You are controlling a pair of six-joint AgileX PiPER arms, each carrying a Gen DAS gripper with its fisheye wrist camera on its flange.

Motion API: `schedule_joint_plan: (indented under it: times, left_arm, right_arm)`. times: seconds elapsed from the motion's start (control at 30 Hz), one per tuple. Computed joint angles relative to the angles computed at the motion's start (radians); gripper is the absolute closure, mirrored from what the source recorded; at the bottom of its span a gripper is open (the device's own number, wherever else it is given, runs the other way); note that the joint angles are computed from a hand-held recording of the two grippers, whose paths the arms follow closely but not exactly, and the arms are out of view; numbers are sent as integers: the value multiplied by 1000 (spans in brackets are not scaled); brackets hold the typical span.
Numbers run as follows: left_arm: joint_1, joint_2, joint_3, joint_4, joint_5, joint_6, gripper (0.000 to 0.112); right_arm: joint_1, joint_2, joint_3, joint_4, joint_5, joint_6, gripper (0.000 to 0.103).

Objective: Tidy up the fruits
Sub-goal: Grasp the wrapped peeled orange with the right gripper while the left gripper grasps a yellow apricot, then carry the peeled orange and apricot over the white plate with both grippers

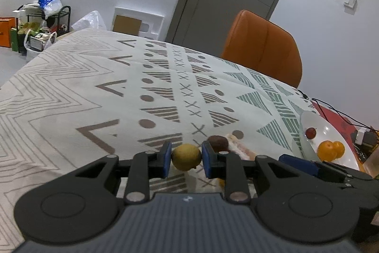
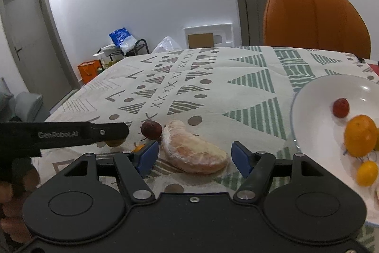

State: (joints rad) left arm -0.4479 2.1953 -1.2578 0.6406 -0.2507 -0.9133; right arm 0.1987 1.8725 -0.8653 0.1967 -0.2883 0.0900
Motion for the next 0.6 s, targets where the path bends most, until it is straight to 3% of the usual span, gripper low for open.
schedule_joint_plan:
  times: [0.23,0.33,0.43,0.6]
  left_arm:
    - [24,-17,32,-41,-11,45,87]
    - [29,-24,43,-53,-13,57,87]
    - [31,-32,55,-74,-20,77,87]
    - [30,-43,68,-108,-28,111,87]
  right_arm:
    - [11,52,-76,115,47,-148,35]
    - [23,66,-102,237,59,-298,36]
    - [34,66,-110,309,64,-396,48]
    - [27,34,-85,132,77,-247,62]
